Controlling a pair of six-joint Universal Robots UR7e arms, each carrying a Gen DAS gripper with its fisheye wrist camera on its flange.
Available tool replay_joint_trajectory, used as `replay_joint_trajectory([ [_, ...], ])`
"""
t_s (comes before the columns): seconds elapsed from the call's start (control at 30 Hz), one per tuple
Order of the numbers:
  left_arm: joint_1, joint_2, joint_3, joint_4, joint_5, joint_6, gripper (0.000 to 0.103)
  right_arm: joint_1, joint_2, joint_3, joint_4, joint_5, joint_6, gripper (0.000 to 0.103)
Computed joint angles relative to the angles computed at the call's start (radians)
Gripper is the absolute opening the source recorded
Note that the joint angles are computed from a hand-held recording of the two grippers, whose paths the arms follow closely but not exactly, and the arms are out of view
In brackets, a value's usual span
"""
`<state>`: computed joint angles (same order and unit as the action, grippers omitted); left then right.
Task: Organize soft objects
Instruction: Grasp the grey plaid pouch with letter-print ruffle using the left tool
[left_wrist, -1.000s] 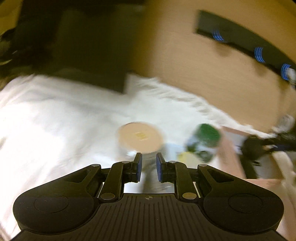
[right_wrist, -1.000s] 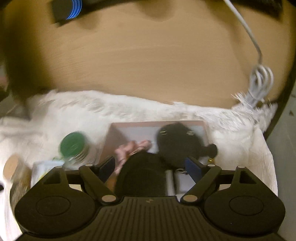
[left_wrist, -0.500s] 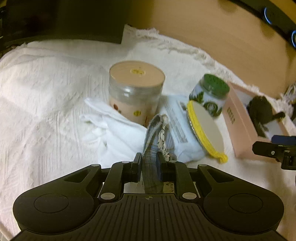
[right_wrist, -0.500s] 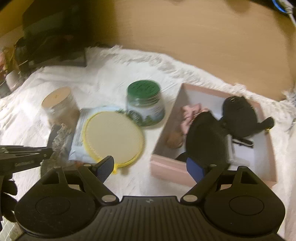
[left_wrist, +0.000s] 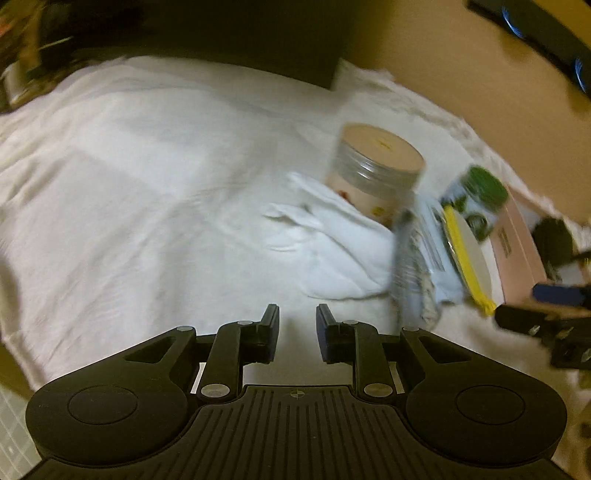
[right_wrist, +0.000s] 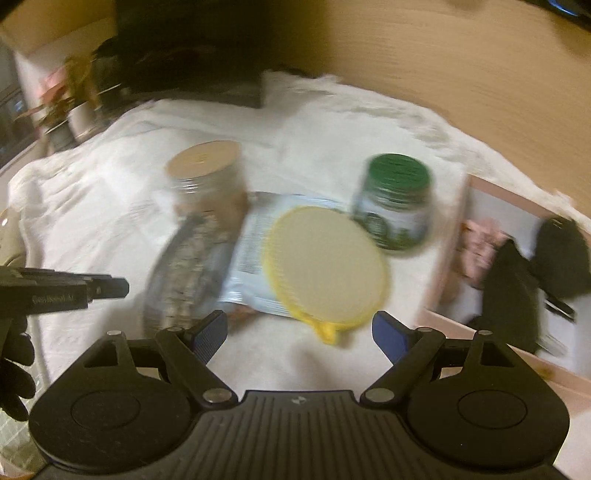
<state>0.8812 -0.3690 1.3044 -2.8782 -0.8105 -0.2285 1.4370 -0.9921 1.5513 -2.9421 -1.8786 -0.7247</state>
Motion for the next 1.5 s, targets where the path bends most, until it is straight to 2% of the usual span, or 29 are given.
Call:
replay_joint_trajectory([
  [0.1, 0.006, -0.034, 0.054, -0.079, -0.016, -0.013, 0.024, 0.018, 0.027, -0.024, 0.034, 0.024, -0.022, 0.086],
  [0.23, 0.013, -0.061, 0.095, -0.159, -0.086, -0.003, 0.024, 0.034, 0.057, -0.037, 0.054, 0.077, -0.088, 0.086],
  [0.27, 0.014, -0.064, 0.099, -0.172, -0.104, 0.002, 0.024, 0.037, 0.068, -0.038, 0.046, 0.077, -0.105, 0.082],
  [0.3, 0.013, -0.065, 0.103, -0.181, -0.115, 0.005, 0.024, 0.040, 0.079, -0.037, 0.035, 0.071, -0.122, 0.076],
  [0.37, 0.015, -0.064, 0.099, -0.189, -0.147, 0.019, 0.024, 0.049, 0.101, -0.043, 0.017, 0.039, -0.154, 0.025],
  [0.4, 0.014, -0.063, 0.098, -0.188, -0.156, 0.021, 0.024, 0.057, 0.113, -0.049, 0.011, 0.003, -0.161, 0.023],
  [0.43, 0.014, -0.058, 0.089, -0.180, -0.165, 0.024, 0.024, 0.058, 0.111, -0.037, -0.012, -0.006, -0.160, 0.021],
  [0.5, 0.013, -0.048, 0.073, -0.162, -0.178, 0.033, 0.024, 0.054, 0.088, -0.019, -0.015, -0.002, -0.139, 0.011],
  [0.63, 0.016, -0.022, 0.032, -0.127, -0.218, 0.049, 0.024, 0.028, 0.008, 0.034, 0.004, 0.001, -0.095, 0.008],
  [0.73, 0.016, 0.006, -0.011, -0.096, -0.256, 0.053, 0.024, 0.005, -0.043, 0.078, 0.005, -0.032, -0.077, 0.007],
  [0.93, 0.012, 0.062, -0.094, -0.037, -0.315, 0.050, 0.024, -0.049, -0.129, 0.165, 0.035, -0.039, -0.074, 0.008],
  [1.0, 0.010, 0.079, -0.119, -0.019, -0.323, 0.058, 0.024, -0.060, -0.148, 0.183, 0.029, -0.040, -0.060, 0.015],
  [1.03, 0.008, 0.090, -0.135, -0.004, -0.328, 0.066, 0.024, -0.062, -0.152, 0.188, 0.020, -0.048, -0.053, 0.028],
  [1.07, 0.007, 0.098, -0.146, 0.007, -0.332, 0.075, 0.024, -0.063, -0.153, 0.190, 0.007, -0.055, -0.049, 0.046],
  [1.13, 0.000, 0.120, -0.173, 0.033, -0.325, 0.101, 0.024, -0.066, -0.155, 0.202, -0.039, -0.065, -0.047, 0.066],
  [1.23, -0.013, 0.143, -0.188, 0.047, -0.296, 0.156, 0.025, -0.069, -0.151, 0.208, -0.082, -0.082, -0.055, 0.069],
  [1.27, -0.019, 0.154, -0.197, 0.058, -0.264, 0.172, 0.026, -0.071, -0.147, 0.207, -0.094, -0.094, -0.058, 0.069],
  [1.4, -0.028, 0.195, -0.252, 0.107, -0.167, 0.198, 0.044, -0.083, -0.127, 0.184, -0.093, -0.133, -0.035, 0.071],
  [1.47, -0.027, 0.220, -0.292, 0.140, -0.140, 0.194, 0.048, -0.091, -0.129, 0.196, -0.119, -0.125, -0.022, 0.082],
  [1.5, -0.025, 0.229, -0.309, 0.156, -0.133, 0.189, 0.051, -0.093, -0.126, 0.197, -0.131, -0.126, -0.023, 0.084],
])
